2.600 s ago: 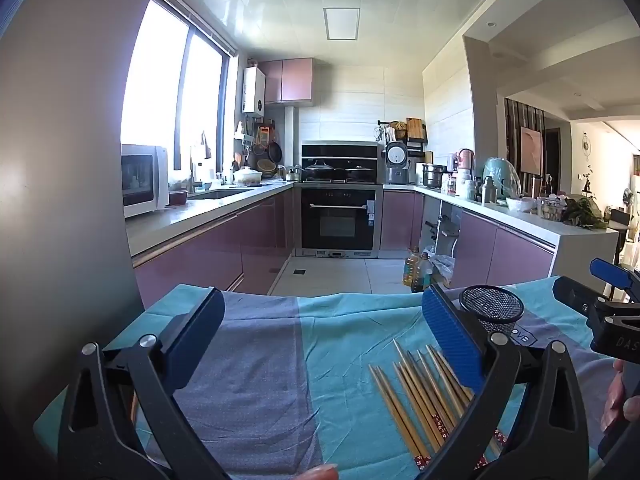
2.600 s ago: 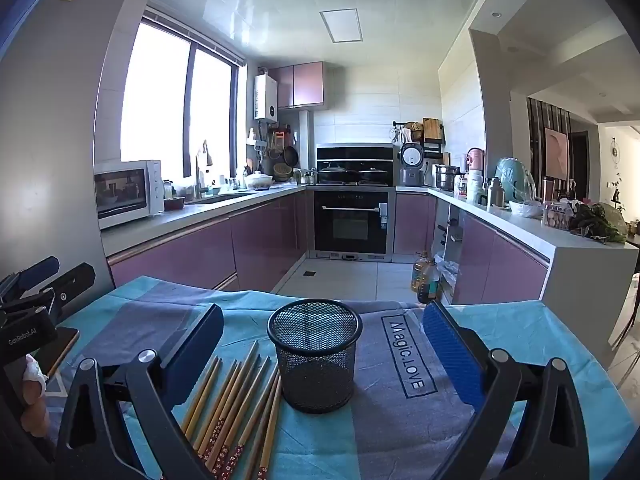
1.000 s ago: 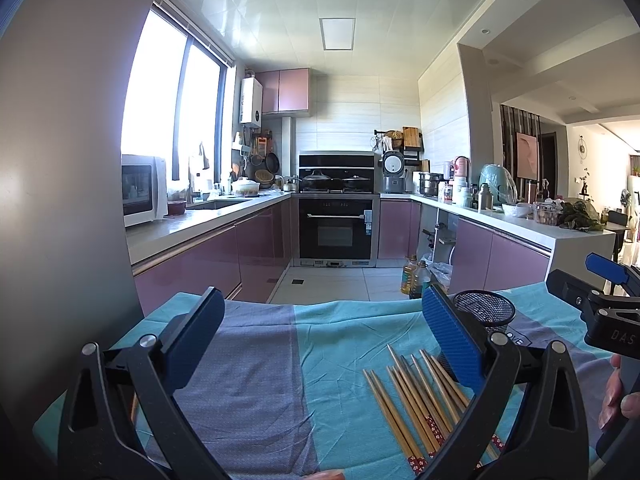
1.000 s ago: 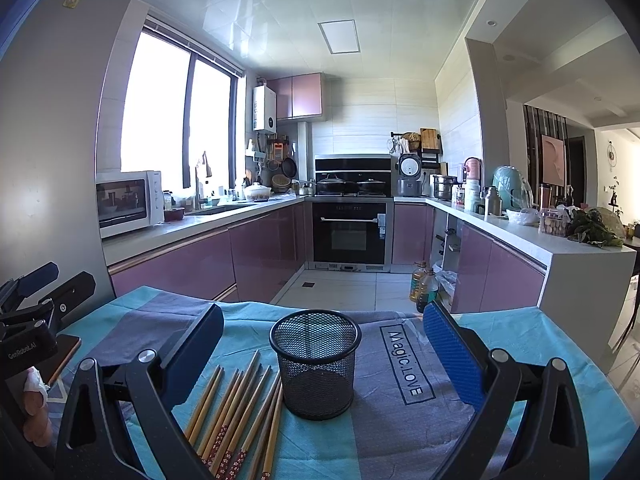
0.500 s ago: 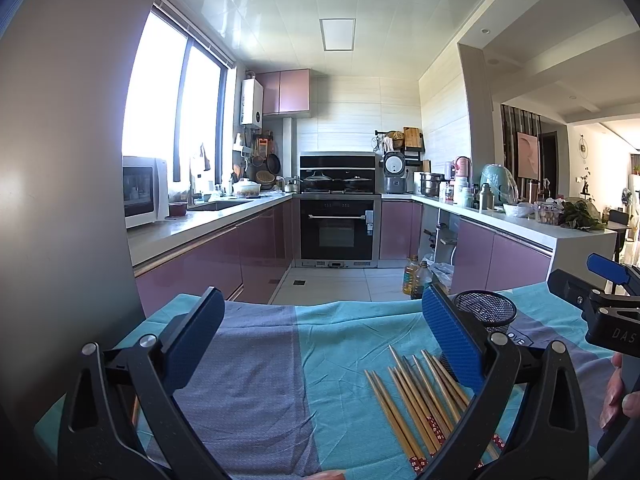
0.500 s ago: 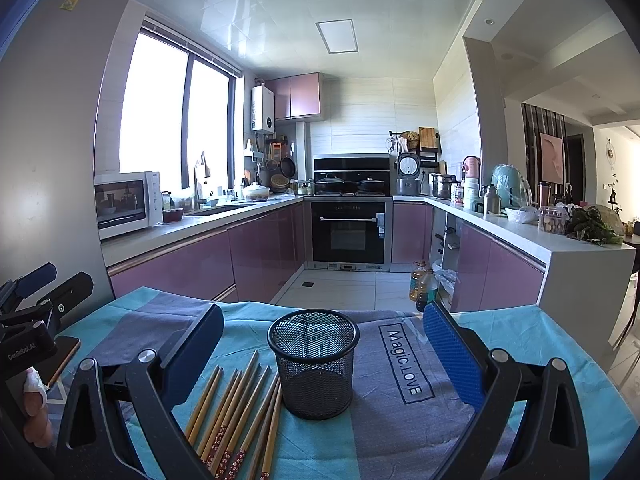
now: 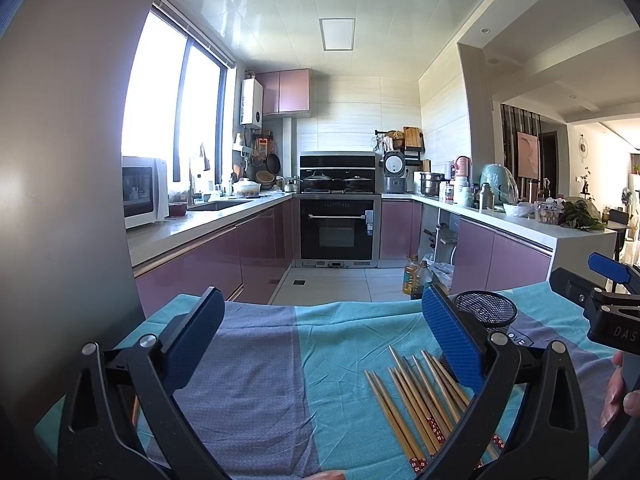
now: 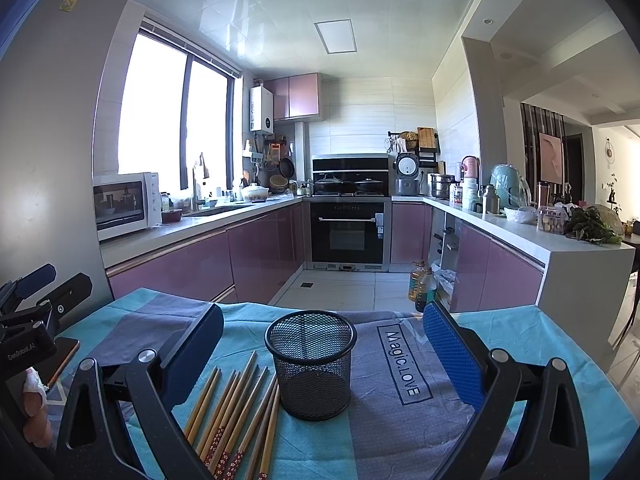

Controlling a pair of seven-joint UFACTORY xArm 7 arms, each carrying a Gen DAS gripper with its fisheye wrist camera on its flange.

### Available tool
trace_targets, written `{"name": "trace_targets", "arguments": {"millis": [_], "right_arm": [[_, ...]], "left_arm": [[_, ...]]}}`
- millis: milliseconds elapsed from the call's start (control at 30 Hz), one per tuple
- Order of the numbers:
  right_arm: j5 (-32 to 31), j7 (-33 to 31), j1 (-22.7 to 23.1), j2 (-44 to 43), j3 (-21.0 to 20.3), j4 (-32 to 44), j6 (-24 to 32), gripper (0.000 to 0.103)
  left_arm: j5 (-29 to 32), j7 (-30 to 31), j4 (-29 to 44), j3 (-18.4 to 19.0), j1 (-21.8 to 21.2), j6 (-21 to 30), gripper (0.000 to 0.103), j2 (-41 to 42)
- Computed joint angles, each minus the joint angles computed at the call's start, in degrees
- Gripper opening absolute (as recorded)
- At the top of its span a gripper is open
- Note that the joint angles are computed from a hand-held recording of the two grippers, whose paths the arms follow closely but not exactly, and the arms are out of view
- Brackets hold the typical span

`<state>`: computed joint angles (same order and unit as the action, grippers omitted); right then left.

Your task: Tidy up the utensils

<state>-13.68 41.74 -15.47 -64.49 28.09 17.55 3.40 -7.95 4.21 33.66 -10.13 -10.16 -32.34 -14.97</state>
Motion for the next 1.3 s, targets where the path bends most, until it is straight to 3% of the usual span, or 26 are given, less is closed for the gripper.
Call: {"name": "trace_targets", "arguments": {"millis": [1300], "right_arm": [[0.06,-0.27,0.2,0.36,-0.73,0.2,0.2,0.097]], "left_arm": [[-0.77,0.82,0.62,-0.48,-0.1,0.7,0.097,0.52]]}}
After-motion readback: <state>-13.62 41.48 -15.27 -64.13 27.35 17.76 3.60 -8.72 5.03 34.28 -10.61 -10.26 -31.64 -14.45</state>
